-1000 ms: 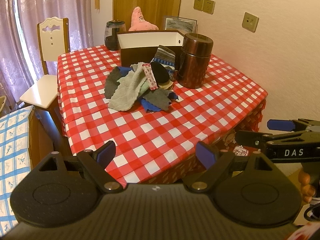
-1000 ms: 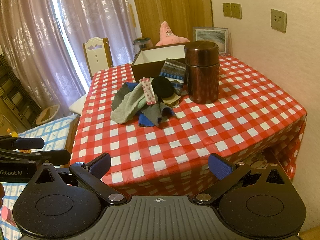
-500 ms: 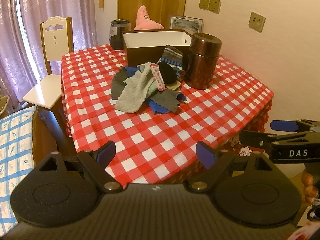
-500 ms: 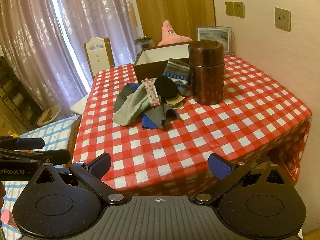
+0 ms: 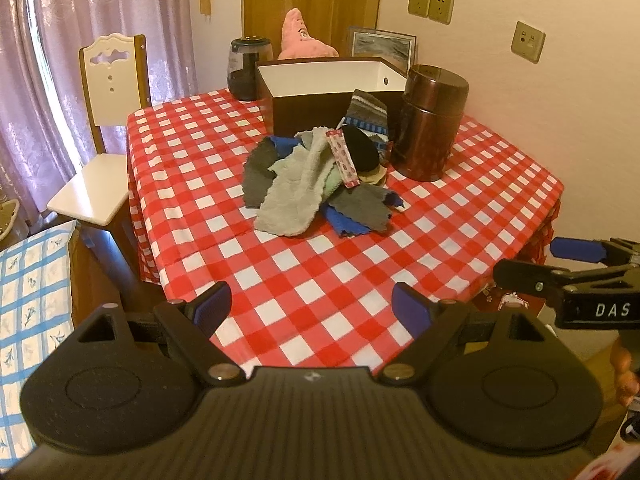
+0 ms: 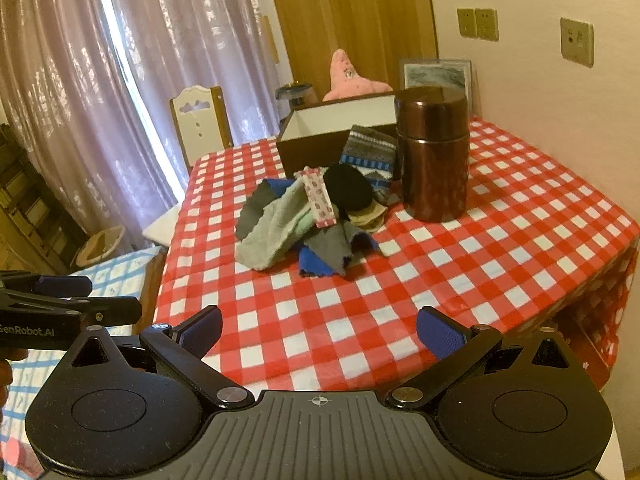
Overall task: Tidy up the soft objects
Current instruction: 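Move the left tool to the light green towel while the right tool grasps the bandage packet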
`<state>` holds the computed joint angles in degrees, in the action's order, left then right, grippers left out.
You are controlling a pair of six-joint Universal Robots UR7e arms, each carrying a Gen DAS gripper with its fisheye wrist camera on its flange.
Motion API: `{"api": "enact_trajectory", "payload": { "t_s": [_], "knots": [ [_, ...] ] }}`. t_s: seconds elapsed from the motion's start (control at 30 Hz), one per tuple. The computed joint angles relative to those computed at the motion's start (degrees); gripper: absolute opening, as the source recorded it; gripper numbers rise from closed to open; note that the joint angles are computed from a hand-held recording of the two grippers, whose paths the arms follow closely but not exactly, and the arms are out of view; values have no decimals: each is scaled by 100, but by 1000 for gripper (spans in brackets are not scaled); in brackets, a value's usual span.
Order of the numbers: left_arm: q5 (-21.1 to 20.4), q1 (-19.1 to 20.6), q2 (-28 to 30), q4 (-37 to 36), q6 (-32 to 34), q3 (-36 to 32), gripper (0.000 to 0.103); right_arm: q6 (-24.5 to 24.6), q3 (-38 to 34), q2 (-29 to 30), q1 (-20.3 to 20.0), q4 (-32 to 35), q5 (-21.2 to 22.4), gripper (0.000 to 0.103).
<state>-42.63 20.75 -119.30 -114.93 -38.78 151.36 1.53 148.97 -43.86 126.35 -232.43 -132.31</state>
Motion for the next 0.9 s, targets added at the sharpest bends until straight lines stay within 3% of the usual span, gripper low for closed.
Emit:
{"api": "enact_trajectory", "payload": {
  "t_s": [0.23,0.53,0.7,0.9],
  "knots": [
    [19,528,354,-1065,933,43,83,-423,-193,357,-56,-676,38,103],
    [49,1090,1160,-2404,1710,-38,82,-1024,-397,373,-388,-724,388,94],
    [100,1389,1640,-3037,1942,-124,81,-1630,-564,303,-840,-563,939,85],
    [135,1813,2681,-4190,2361,-405,81,-2227,-896,10,-1569,96,1765,70]
  ]
}}
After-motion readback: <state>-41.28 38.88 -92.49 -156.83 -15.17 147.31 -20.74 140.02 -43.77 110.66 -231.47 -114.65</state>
